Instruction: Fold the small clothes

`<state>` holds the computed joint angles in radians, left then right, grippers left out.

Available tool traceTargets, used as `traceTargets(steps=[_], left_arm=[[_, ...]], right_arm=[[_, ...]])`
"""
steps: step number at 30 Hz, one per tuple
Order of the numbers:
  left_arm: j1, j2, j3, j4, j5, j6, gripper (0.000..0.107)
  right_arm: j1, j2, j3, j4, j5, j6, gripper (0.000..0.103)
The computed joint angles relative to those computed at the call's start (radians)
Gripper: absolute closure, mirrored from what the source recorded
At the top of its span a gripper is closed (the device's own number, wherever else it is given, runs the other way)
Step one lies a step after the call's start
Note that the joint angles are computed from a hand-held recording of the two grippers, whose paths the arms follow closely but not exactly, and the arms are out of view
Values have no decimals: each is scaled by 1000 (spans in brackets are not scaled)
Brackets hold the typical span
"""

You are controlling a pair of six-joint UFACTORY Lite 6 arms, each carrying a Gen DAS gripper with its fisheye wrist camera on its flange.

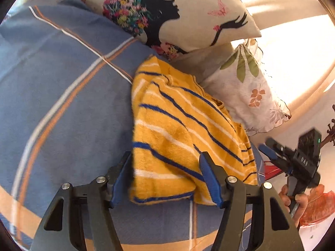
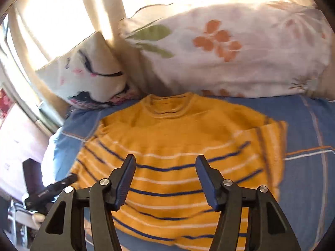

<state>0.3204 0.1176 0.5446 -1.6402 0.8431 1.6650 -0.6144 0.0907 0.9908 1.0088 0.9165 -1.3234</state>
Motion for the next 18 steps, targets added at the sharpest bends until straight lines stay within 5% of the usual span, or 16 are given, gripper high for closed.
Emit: traceTargets(steps=[1,3,5,11,18], left_arm=[[-23,-13,-18,-35,-14,29,44],[-47,-33,-43,-79,-32,71,71],[-41,-9,-35,-65,-7,74,80],[-60,-34,-66,-126,-14,136,81],[-83,-66,-95,-172,-19,176,81]], right_arm=[[77,6,7,-7,2,46,37],[254,43,37,-27,-11,137,33],[437,99,92,-62,-104,234,32],[801,374,406,-429,-264,740,15],[994,565,666,-951,-207,1239,14]])
